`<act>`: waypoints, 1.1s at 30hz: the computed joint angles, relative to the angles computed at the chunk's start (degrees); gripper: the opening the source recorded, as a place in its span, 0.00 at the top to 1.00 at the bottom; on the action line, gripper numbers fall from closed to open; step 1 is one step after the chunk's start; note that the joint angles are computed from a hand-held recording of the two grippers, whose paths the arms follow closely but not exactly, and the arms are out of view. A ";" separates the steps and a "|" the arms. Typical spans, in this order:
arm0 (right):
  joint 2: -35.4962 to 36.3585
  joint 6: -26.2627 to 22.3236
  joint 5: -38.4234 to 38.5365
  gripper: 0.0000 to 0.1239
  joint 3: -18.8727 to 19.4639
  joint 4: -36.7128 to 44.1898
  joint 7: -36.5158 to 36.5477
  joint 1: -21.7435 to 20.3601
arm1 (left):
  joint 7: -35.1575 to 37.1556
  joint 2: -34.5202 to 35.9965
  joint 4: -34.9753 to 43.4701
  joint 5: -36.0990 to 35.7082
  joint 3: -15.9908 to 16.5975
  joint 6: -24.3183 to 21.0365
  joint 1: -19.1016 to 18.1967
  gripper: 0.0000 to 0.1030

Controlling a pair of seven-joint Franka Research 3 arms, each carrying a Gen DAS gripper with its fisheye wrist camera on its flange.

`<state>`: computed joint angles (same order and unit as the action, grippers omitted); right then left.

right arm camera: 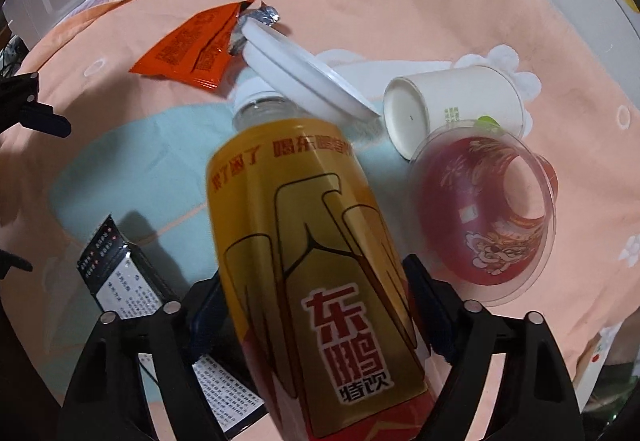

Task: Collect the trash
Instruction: 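Grasp the yellow-red Dongpeng drink bottle with the right gripper, then carry the bottle to the basket with the right gripper while the left grasps the black box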

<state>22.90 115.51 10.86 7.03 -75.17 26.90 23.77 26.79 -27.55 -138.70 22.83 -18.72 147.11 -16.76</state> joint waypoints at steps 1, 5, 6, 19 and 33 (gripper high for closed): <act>0.14 -0.33 0.23 0.38 0.02 0.28 0.14 -0.08 | 0.38 0.24 0.07 -0.11 0.24 0.44 -0.16 0.14; -0.95 0.96 0.71 0.38 0.01 -1.44 -0.14 -0.35 | 1.93 1.21 0.56 -0.59 0.92 1.83 -0.48 0.14; -1.67 1.47 1.06 0.39 0.02 -2.44 -0.37 -0.60 | 2.48 1.51 0.76 -0.69 1.03 2.04 -0.54 0.14; -9.00 3.51 7.38 0.40 -0.43 -9.01 2.60 -3.83 | 15.01 8.04 6.92 -0.79 2.22 3.59 -1.48 0.14; -20.35 6.92 14.54 0.41 -3.41 -22.74 9.21 -8.82 | 34.33 18.98 16.05 -7.52 3.84 3.40 -2.44 0.15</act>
